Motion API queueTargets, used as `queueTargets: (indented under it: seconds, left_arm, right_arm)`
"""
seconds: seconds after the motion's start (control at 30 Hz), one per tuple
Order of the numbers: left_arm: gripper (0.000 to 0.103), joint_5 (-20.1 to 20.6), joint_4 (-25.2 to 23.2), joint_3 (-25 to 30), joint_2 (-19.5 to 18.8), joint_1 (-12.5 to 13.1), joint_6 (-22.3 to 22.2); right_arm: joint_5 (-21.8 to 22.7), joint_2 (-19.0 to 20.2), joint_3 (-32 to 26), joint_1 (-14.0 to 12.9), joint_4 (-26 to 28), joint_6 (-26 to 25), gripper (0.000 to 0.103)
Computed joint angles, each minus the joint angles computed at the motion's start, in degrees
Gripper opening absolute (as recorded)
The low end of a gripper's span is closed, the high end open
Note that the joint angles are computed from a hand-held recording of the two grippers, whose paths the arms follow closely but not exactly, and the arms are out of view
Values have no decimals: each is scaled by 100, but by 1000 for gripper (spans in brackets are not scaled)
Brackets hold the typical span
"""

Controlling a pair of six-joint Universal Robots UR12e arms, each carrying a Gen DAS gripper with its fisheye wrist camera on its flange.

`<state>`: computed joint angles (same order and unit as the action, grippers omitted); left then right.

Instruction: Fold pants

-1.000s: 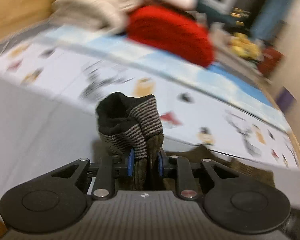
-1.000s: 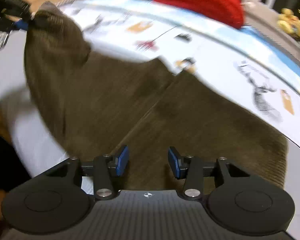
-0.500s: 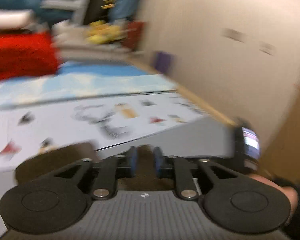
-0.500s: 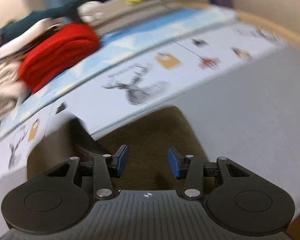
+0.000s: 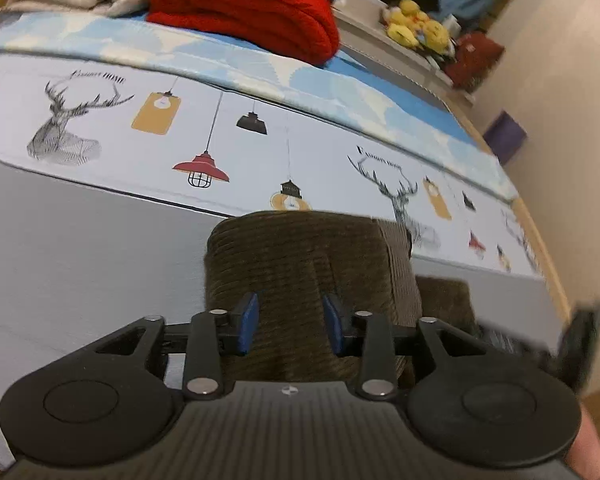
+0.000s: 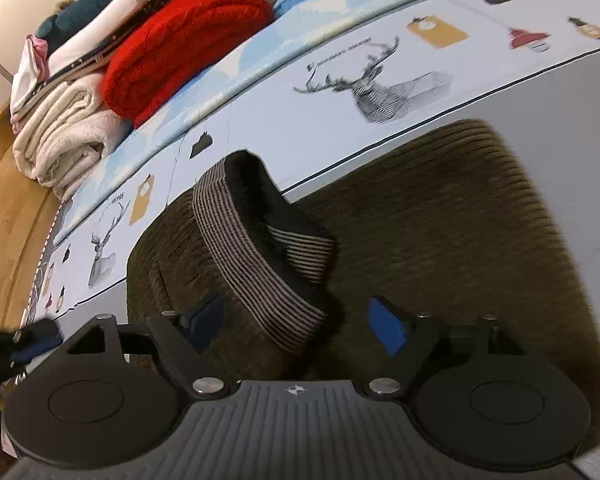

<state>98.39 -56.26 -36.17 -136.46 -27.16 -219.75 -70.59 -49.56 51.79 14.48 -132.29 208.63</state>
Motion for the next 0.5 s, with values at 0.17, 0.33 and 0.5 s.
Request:
queueTargets:
  seconds: [0.17, 0.33, 0.5]
  left_arm:
    - [53, 272, -196, -563, 386, -85, 637]
    - [53, 300, -272, -655, 445, -101, 961]
    - [53, 345, -262, -562, 388, -122, 1005]
  right_arm:
    - [-89, 325, -385, 82, 248, 468, 93]
    - [-269, 431, -482, 167, -74, 249, 84]
    - [-671, 347, -378, 252, -484, 27, 42]
